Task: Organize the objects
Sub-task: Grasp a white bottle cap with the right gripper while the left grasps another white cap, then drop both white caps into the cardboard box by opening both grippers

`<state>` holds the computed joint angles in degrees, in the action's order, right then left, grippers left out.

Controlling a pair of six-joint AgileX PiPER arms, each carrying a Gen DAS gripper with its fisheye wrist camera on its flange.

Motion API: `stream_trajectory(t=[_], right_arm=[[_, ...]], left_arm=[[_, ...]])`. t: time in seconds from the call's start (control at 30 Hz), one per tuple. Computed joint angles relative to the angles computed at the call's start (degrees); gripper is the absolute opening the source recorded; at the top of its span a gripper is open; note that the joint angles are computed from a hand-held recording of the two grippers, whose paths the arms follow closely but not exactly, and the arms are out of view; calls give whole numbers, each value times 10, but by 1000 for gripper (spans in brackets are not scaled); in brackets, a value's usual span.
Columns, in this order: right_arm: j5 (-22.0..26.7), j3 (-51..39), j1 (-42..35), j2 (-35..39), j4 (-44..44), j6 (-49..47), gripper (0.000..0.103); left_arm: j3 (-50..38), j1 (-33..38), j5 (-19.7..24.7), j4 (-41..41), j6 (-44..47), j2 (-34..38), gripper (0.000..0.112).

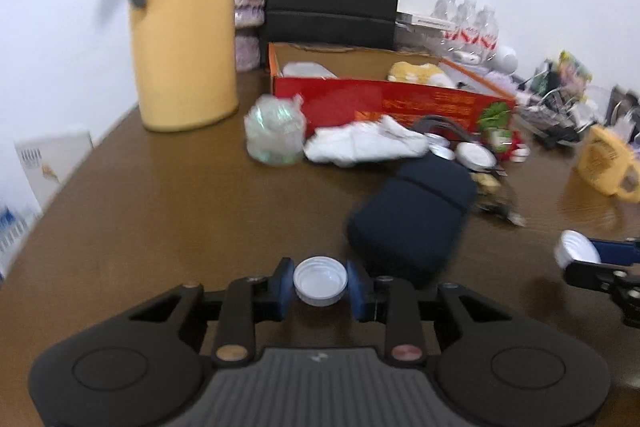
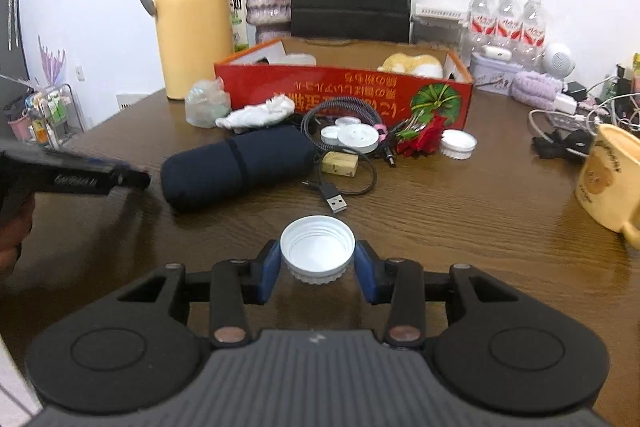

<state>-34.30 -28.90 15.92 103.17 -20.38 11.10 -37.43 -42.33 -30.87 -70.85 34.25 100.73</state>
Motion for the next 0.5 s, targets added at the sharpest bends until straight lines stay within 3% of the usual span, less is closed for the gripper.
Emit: stream_trajectory(t=[0.1,0.2,0.33,0.43,0.5], right_arm=[[-5,47,-23,-48,-28,13,41],[-17,85,-82,-105,-152,103,41],[-24,83,-119,-136,-216,162,41],[0,38,-110,-134,-207,172,41],[11,-28,-113,-116,-259,227,41]], left_arm=[[24,-67,-15,-78,11,-31,27],[37,-116,-28,-95,9,-63,27],[10,-115,-40,-94,46,-77,27],[-39,-47,12,-52,84,-79,27],[-107,24,74,-1,110,-58,27]])
